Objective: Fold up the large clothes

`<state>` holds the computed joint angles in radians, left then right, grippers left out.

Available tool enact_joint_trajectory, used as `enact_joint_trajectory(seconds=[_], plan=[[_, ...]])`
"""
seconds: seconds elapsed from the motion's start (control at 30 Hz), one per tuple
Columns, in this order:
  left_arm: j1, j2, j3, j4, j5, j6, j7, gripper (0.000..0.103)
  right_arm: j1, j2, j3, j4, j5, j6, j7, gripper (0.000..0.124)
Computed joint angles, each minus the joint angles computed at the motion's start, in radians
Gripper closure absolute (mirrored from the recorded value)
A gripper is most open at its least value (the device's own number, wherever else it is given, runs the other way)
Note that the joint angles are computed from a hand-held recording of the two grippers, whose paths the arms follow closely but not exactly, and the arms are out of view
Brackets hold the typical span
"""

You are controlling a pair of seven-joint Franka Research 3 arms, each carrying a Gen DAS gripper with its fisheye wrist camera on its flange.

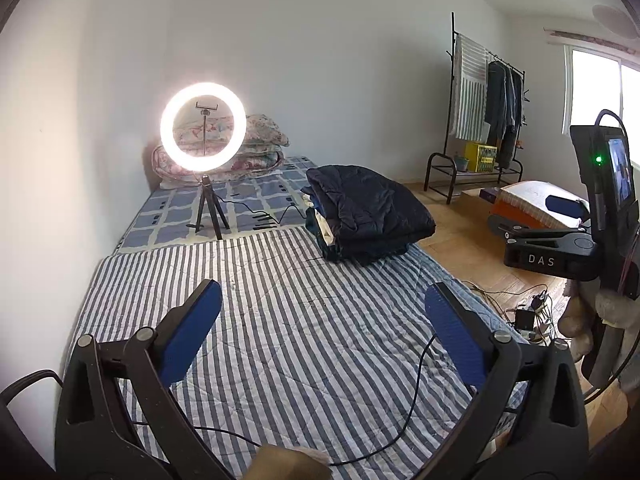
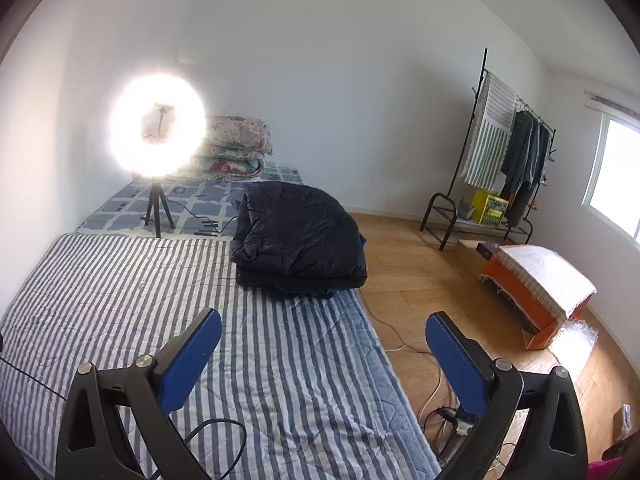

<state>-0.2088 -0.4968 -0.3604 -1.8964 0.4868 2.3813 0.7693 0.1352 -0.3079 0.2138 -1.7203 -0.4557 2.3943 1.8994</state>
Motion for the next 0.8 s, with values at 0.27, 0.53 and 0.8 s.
enact_joint_trajectory(seconds=[0.27,0.53,0.8], plan=[[0.021,0.007,-0.019,0.018,0.025,-0.039,-0.047,0.0,0.001,0.012,-0.007,0.008,0.008,0.002,0.036,0.021],[0.016,0.008,-0.026,0.016,0.065,-0.035,-0.047,0.0,-0.001,0.014,-0.009,-0.002,0.005,0.004,0.054,0.021],[0.013,0.009,-0.034,0.015,0.084,-0.035,-0.045,0.0,0.001,0.017,-0.012,-0.005,0.003,-0.001,0.069,0.021]])
